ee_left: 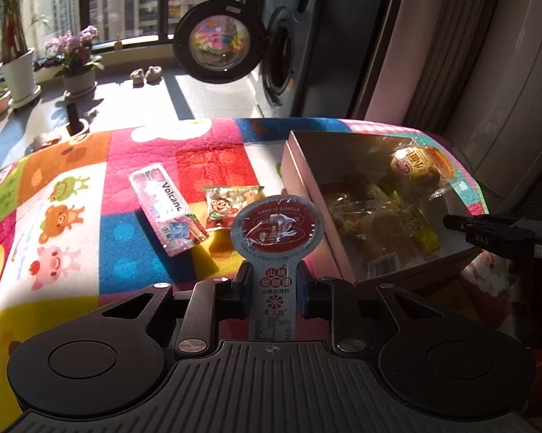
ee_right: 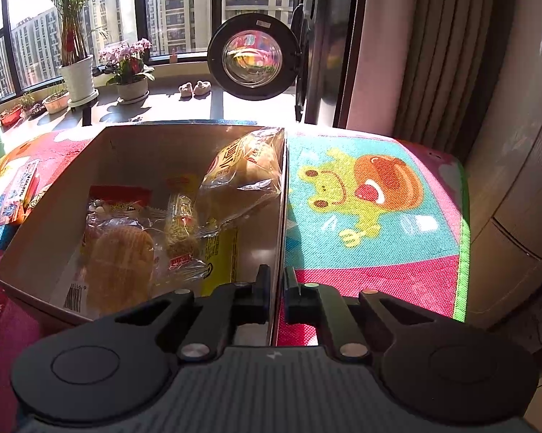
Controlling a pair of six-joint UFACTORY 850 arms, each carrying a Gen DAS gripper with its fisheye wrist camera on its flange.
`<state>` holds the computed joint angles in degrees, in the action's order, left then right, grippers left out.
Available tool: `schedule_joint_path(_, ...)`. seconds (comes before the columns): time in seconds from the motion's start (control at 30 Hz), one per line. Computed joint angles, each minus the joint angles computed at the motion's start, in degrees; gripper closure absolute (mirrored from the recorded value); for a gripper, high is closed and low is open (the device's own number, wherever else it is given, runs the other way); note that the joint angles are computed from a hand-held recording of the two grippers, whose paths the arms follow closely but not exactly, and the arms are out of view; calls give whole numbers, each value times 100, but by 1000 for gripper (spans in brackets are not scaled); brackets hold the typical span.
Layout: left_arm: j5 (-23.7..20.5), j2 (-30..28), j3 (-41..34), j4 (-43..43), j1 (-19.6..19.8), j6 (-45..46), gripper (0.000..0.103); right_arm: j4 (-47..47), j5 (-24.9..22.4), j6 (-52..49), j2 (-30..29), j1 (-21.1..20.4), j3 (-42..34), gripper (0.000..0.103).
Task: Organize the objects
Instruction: 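Lay the red-capped snack into the box and open the left gripper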
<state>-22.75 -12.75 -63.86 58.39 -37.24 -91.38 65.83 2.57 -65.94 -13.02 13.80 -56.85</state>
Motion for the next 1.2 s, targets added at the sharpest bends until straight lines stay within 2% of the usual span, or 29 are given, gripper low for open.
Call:
schedule_joint_path(0.1,301,-231,-429,-355,63,359,76,-353,-6,372,-4,-8,1,97)
schedule_joint_path(0.27,166,-1027,-1464,-673,-10,670,76,-1219,-25,1285,9,-21,17,97)
schedule_joint_path(0.37,283,-1501,-2073,-1310,-10,1019,76,-1055,-14,1126,9,-17,20,97)
schedule_joint_path(0.47,158,-1914,-2600,-1508,-86,1129,76,-918,-29,981,0,-25,6,97)
schedule_joint_path(0.6,-303,-2371,-3161,-1738,-157,1311,75,-1549,-50,1595,-1,-42,8,96)
schedule_joint_path(0.87,-614,-2483,-3289,-1549,-181,1263,76,-3310,-60,3341,25,-56,46,96)
schedule_joint_path(1.07,-587,-2416,-3194,-1585,-163,1343,76,-2845,-16,2866,25,-38,65,96)
schedule_joint_path(1.2,-499,-2270,-2994,-1454,-140,1256,76,-2088,14,2098,25,-22,65,95)
